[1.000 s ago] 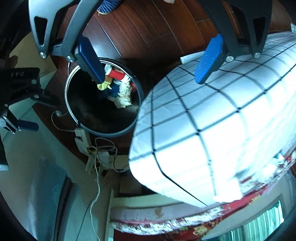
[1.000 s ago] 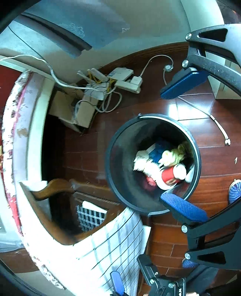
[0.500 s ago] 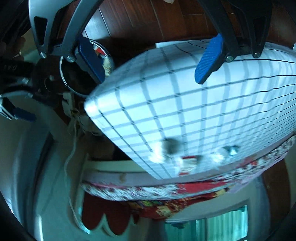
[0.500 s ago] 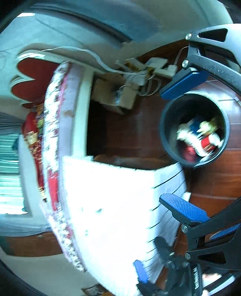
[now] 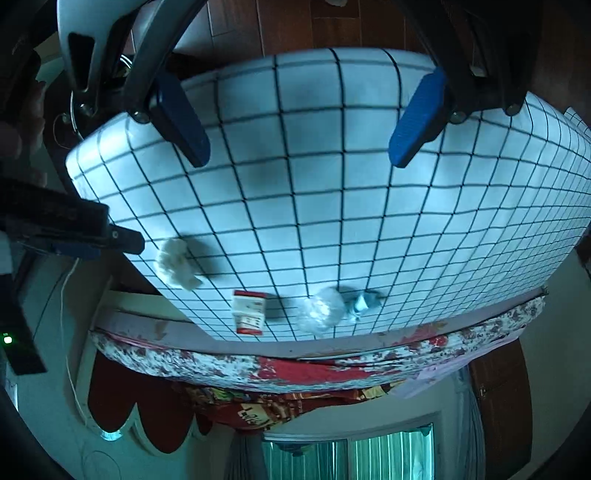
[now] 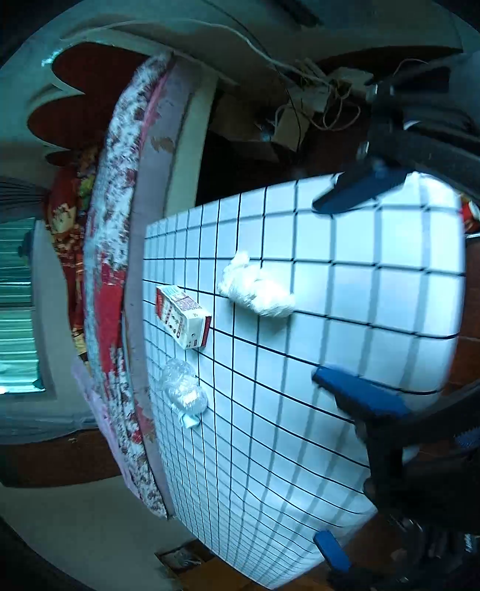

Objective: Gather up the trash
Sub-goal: 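Grasp the clear plastic bag with the left tool while the right tool grasps the white tissue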

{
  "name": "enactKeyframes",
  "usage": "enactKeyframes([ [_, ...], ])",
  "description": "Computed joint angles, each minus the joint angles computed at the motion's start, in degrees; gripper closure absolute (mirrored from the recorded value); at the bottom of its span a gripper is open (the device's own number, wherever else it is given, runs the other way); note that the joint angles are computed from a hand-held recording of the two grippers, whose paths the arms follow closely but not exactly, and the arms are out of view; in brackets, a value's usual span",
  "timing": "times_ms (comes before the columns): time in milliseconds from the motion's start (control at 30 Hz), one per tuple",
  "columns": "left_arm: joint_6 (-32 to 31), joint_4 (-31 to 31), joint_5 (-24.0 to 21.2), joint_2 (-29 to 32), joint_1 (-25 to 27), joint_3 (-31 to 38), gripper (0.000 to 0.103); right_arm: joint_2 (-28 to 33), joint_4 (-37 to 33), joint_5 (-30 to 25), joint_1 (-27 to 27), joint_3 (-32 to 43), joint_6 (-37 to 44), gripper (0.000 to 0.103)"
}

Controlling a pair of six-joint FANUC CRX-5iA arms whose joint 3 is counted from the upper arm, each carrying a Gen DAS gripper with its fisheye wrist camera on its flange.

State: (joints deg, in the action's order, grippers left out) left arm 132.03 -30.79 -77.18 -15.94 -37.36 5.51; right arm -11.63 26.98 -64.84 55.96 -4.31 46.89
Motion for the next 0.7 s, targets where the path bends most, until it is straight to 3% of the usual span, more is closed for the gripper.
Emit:
enactKeyframes([
  [167,-6.5,6.1,4.8,0.5,8.5,-1.4,0.012,5.1,-4.2,1.8,-4.1,4.0,3.6,0.031],
  [333,-13.8,12.7,10.6,2.8,15.5,-1.8,0.025,9.6,-10.4,3.6,-8.9,8.6,9.0,0.075],
  [700,-23.9,20.5,17.1,13.9,25.2,4.5,0.04,19.1,-13.8,5.2,-14.9,19.2,17.2,0.076],
])
